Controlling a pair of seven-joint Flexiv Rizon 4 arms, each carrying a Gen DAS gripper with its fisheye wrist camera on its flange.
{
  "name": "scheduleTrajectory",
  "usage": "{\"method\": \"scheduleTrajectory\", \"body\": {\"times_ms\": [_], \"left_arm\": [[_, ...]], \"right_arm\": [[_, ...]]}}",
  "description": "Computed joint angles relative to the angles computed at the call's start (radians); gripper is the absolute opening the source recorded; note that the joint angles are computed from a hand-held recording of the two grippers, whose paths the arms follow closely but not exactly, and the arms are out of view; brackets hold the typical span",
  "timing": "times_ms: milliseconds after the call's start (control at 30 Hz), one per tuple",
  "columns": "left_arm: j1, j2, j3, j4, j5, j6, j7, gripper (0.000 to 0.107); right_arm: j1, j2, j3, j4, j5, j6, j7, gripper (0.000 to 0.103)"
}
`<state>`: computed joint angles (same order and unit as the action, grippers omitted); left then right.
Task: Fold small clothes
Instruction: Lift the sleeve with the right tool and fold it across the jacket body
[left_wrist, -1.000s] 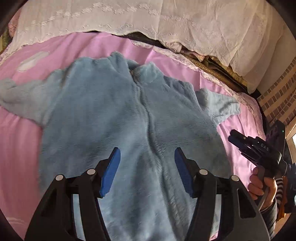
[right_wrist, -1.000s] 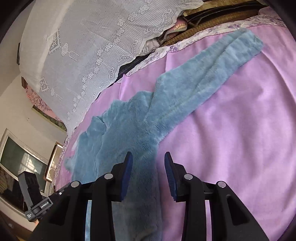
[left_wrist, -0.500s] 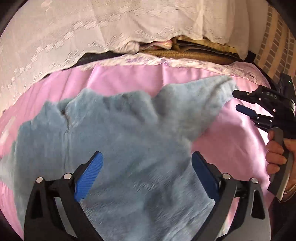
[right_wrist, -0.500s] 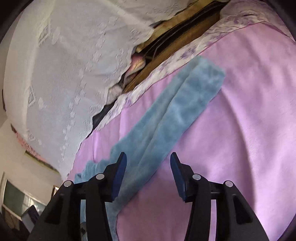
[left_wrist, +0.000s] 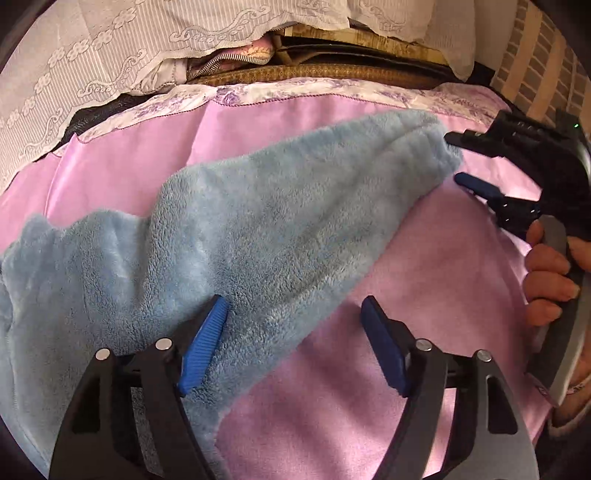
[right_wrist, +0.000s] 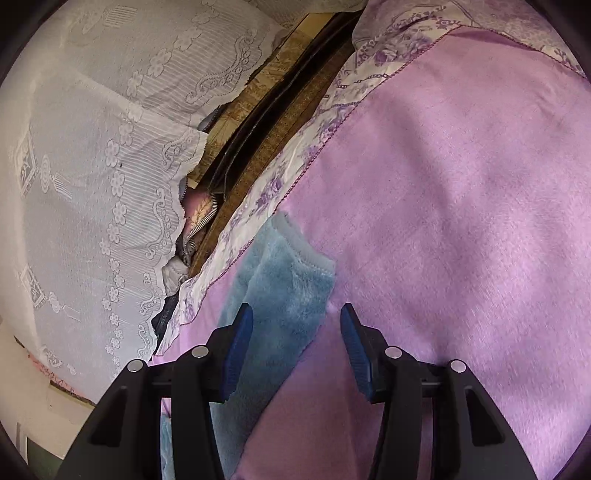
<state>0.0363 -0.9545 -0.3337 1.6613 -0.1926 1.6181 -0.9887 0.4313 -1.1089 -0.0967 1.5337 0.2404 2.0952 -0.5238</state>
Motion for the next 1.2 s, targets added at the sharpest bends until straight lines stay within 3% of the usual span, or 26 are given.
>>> {"method": "scheduleTrajectory", "body": {"times_ms": [67, 100, 133, 200, 333, 400, 533, 633, 767, 833, 933, 1033, 1200], "left_arm": [[0.025, -0.005, -0.029, 0.005, 0.002, 0.001, 0.008, 0.072], [0.025, -0.005, -0.03, 0.007, 0.004, 0.005, 0.009, 0.072], [0.028, -0.004, -0.034, 0.011, 0.007, 0.012, 0.011, 0.072], [0.065, -0.009, -0.078, 0.028, 0.018, 0.034, 0.021, 0.072], [0.246, -0.051, -0.296, 0.067, 0.041, 0.066, 0.022, 0.072], [0.299, -0.072, -0.364, 0.051, 0.023, 0.043, -0.01, 0.074], [0.242, -0.076, -0.305, -0.081, -0.091, -0.103, -0.101, 0.075], [0.224, -0.094, -0.3, -0.133, -0.15, -0.185, -0.08, 0.075], [0.245, -0.099, -0.334, -0.106, -0.182, -0.162, -0.002, 0.073], [0.263, -0.088, -0.351, -0.079, -0.194, -0.132, 0.026, 0.07], [0.306, -0.075, -0.397, -0.022, -0.16, -0.041, 0.068, 0.07], [0.369, -0.058, -0.445, 0.028, -0.111, -0.004, 0.068, 0.069], [0.479, -0.032, -0.498, 0.083, -0.045, 0.003, 0.05, 0.069]], "right_arm": [[0.002, -0.019, -0.013, -0.034, -0.006, -0.023, 0.0, 0.039], [0.006, -0.023, -0.022, -0.042, -0.012, -0.034, -0.005, 0.027], [0.008, -0.025, -0.025, -0.045, -0.023, -0.034, -0.014, 0.007], [0.037, -0.03, -0.052, -0.047, 0.002, -0.008, -0.031, 0.007], [0.112, 0.011, -0.109, -0.019, 0.02, 0.03, -0.132, 0.007], [0.15, 0.032, -0.128, -0.012, 0.023, 0.032, -0.197, 0.007], [0.173, 0.057, -0.1, -0.018, -0.006, 0.031, -0.289, 0.007], [0.162, 0.067, -0.049, -0.023, -0.059, 0.02, -0.337, 0.007], [0.188, 0.071, -0.044, -0.034, -0.11, -0.029, -0.368, 0.006], [0.259, 0.073, -0.112, -0.038, -0.035, -0.062, -0.4, 0.007], [0.281, 0.086, -0.117, -0.032, -0.012, -0.062, -0.404, 0.007], [0.353, 0.095, -0.183, -0.029, 0.045, -0.066, -0.42, 0.007], [0.36, 0.106, -0.147, -0.067, 0.024, -0.071, -0.429, 0.007]]}}
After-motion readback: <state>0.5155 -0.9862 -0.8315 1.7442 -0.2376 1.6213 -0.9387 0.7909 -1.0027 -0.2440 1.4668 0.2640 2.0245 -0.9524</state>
